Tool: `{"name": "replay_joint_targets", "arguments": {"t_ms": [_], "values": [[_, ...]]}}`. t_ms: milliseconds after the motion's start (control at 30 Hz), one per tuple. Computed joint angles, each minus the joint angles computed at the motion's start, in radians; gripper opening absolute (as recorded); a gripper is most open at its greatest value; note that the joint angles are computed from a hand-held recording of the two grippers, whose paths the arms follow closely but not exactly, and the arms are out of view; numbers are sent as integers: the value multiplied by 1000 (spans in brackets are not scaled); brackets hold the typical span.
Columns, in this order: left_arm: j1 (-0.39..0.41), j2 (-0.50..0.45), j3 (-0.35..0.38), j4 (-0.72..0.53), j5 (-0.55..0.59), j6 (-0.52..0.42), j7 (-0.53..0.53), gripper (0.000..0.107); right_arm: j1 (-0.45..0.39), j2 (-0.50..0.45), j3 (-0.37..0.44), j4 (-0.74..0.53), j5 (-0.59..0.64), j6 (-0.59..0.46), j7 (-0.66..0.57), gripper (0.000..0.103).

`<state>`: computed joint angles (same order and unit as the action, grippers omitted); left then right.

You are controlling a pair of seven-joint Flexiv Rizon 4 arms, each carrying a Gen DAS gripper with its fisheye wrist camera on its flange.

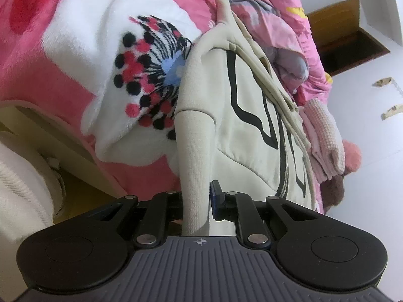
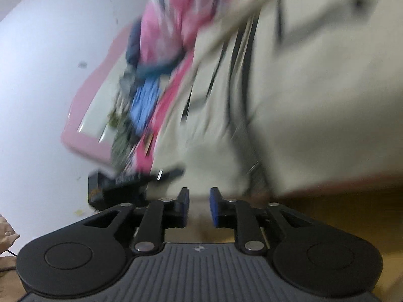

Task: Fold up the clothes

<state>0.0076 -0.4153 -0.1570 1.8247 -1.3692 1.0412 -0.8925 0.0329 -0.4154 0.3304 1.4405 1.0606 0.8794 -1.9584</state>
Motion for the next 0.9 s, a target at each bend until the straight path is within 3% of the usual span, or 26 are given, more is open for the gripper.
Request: {"name": "replay_joint_targets", "arguments": {"t_ms": [67, 133, 233, 467, 600, 900], "values": [[-5, -3, 1, -3, 13, 12, -4, 12, -5, 61, -37, 52, -46, 100, -14, 38], [-8, -1, 1, -1, 20, 23, 4, 12, -7, 106, -83, 89, -128, 169, 22, 39], [-14, -1, 1, -1, 43, 43, 5, 12, -27, 124, -125, 126, -216, 188, 116, 40], [-20, 0, -4, 3, 81, 85, -6, 12, -33, 48, -137, 123, -375, 118, 232, 40], [-15, -3, -10, 1, 99, 96, -8, 12, -36, 12, -127, 105, -471, 70, 234, 41], [-9, -19, -29, -2, 63, 114, 6, 13, -55, -9, -113, 106, -528, 9, 242, 39]]}}
